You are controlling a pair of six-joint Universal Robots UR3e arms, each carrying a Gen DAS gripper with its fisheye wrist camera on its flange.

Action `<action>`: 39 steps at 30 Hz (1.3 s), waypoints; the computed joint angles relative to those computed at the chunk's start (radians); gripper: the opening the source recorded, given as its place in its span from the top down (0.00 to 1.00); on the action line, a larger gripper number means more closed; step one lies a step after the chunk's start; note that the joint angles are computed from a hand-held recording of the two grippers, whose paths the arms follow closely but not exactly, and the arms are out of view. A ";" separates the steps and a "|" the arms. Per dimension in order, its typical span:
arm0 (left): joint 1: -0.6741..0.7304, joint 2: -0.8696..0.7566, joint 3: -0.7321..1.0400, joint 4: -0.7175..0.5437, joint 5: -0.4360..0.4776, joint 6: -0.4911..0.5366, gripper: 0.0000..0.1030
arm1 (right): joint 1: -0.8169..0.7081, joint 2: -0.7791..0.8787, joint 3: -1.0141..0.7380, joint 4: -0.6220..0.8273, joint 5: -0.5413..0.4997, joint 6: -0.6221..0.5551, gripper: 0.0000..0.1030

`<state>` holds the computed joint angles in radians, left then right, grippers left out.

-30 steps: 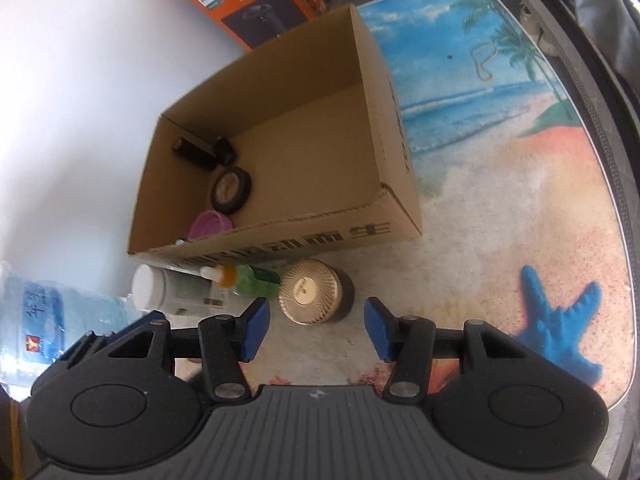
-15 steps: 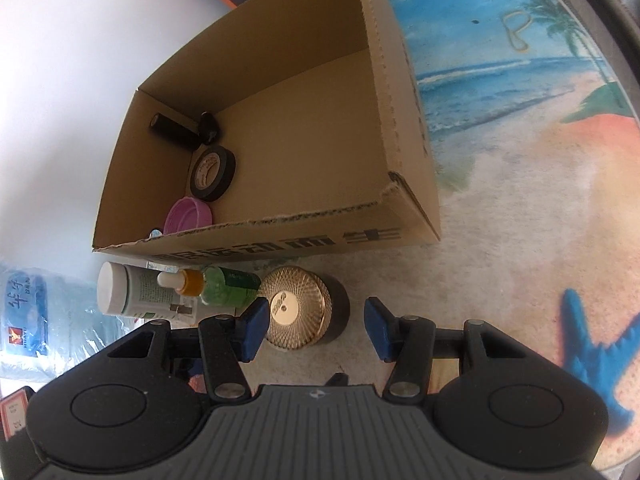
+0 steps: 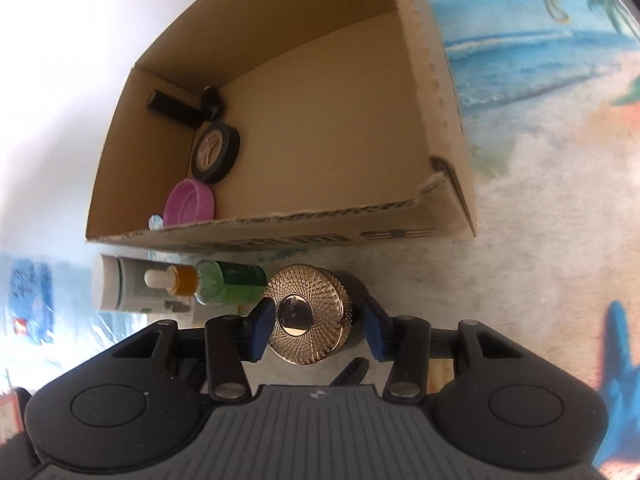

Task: Organize rigid objects
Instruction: 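Close the right tool on the gold lid of the jar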

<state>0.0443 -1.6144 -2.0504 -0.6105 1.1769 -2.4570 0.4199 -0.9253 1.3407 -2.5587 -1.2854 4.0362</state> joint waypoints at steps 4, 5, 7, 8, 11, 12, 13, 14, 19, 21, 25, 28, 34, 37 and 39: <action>-0.003 0.030 -0.021 -0.014 -0.003 0.013 0.41 | -0.001 -0.019 0.025 0.002 0.007 -0.007 0.51; -0.003 0.038 -0.021 -0.029 -0.006 0.010 0.41 | -0.002 -0.027 0.037 -0.001 0.010 -0.006 0.51; -0.002 0.059 -0.021 -0.067 -0.016 0.007 0.41 | -0.002 -0.049 0.063 0.004 0.010 -0.007 0.51; -0.003 0.081 -0.033 -0.082 -0.019 0.010 0.41 | -0.001 -0.061 0.077 0.007 0.009 -0.006 0.51; 0.000 0.136 -0.059 -0.129 -0.034 0.029 0.41 | -0.001 -0.110 0.147 -0.006 0.012 0.006 0.51; 0.002 0.155 -0.067 -0.148 -0.040 0.035 0.41 | -0.001 -0.122 0.168 -0.013 0.015 0.014 0.51; 0.004 0.169 -0.071 -0.166 -0.045 0.041 0.41 | 0.000 -0.137 0.192 -0.022 0.016 0.022 0.51; 0.007 0.185 -0.081 -0.172 -0.052 0.047 0.41 | 0.000 -0.149 0.212 -0.031 0.016 0.030 0.51; 0.002 0.223 -0.101 -0.178 -0.046 0.065 0.37 | 0.006 -0.197 0.289 -0.069 -0.006 0.073 0.52; -0.007 0.211 -0.102 -0.156 -0.035 0.066 0.35 | 0.003 -0.209 0.316 -0.089 -0.015 0.095 0.52; -0.030 0.119 -0.061 -0.108 -0.021 0.060 0.35 | -0.001 -0.221 0.344 -0.105 -0.024 0.122 0.52; -0.053 0.066 -0.053 -0.047 -0.010 0.060 0.35 | 0.001 -0.220 0.344 -0.109 -0.032 0.124 0.52; -0.063 0.013 -0.049 0.013 -0.007 0.057 0.37 | 0.002 -0.197 0.336 -0.140 -0.035 0.121 0.51; -0.071 -0.007 -0.044 0.023 0.001 0.049 0.39 | 0.002 -0.183 0.328 -0.154 -0.030 0.123 0.51; -0.073 -0.014 -0.043 0.027 0.004 0.044 0.40 | 0.004 -0.175 0.321 -0.159 -0.029 0.125 0.51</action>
<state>-0.0285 -1.6279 -2.0930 -0.5835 1.1804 -2.4133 0.4239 -1.1005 1.6614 -2.7172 -1.3142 4.1610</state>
